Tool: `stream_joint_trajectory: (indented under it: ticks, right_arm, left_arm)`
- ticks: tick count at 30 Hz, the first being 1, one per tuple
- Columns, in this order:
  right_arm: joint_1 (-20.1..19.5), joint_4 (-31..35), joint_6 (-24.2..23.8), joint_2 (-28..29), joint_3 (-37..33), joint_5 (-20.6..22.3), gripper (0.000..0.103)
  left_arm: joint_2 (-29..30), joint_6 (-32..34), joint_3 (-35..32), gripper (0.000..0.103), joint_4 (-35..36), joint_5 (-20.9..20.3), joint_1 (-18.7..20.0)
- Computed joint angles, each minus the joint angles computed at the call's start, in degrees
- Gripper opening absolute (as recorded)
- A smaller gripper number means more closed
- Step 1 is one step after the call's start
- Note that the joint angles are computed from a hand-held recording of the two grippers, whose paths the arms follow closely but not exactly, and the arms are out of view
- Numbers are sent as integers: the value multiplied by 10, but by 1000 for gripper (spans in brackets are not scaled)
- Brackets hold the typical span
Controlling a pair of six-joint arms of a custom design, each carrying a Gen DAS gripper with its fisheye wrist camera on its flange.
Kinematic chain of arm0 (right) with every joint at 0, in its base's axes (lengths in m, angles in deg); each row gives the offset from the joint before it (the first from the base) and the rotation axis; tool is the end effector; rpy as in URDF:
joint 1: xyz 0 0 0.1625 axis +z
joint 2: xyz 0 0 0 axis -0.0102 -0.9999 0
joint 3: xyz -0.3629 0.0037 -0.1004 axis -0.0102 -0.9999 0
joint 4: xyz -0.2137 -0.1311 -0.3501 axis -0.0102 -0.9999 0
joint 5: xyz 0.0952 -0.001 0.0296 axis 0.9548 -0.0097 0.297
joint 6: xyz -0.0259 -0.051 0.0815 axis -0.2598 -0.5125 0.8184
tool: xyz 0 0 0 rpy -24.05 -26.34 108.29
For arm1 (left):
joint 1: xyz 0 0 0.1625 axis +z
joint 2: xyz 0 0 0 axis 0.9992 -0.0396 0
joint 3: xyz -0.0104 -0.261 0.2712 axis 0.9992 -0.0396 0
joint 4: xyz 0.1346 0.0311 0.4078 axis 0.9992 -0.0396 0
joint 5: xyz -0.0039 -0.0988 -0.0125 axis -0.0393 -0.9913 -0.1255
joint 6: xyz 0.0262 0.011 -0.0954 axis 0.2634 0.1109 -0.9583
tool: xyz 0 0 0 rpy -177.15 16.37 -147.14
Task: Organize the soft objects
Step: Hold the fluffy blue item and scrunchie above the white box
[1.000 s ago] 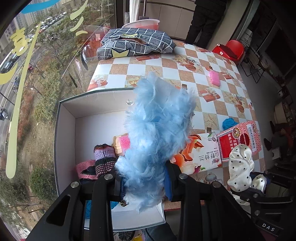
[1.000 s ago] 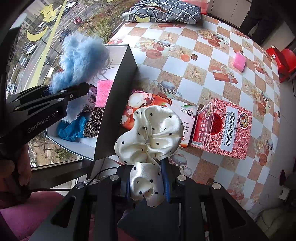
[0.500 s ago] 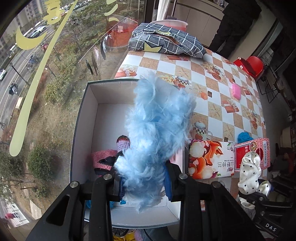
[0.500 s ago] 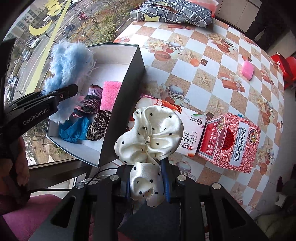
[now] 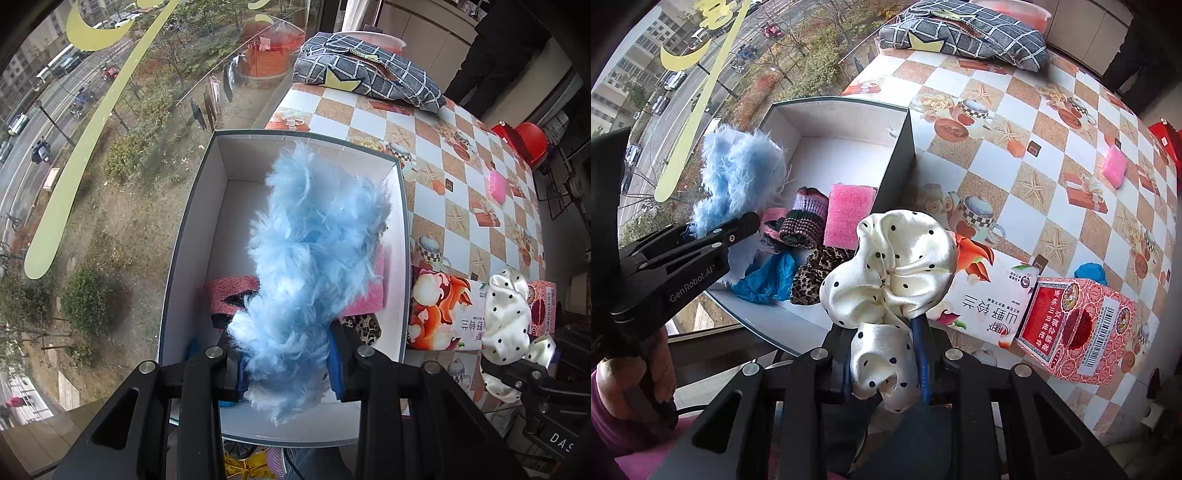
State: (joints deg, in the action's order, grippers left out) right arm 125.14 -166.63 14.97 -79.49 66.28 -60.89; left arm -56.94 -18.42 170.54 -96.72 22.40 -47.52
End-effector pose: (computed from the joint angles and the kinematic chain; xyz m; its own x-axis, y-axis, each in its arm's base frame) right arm 0.3643 -0.3815 0.0965 -0.7922 -0.2537 0.5550 -0.2479 0.9649 0.0872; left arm -0.1516 -0.3817 0.2866 -0.7544 -0.0277 -0.6558 0.1468 0.9667 -0.2096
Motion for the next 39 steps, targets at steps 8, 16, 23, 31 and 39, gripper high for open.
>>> stream_joint_trajectory:
  ticks: [8,16,23,31,39]
  right_arm:
    - [2,2,-20,29,-23,9,26]
    - [-5,8,-20,34,-30,14,26]
    - [-9,7,-21,45,-43,19,26]
    - [-9,4,-33,66,-63,28,26]
    - [-13,13,-44,78,-73,33,26]
  left_arm:
    - [4,-9,-3,35,6,-3,11]
    - [11,-7,-7,35,2,-5,20]
    - [18,-2,-11,35,2,-7,26]
    - [20,-4,-13,35,7,-10,30]
    - [18,-20,-11,35,15,-15,33]
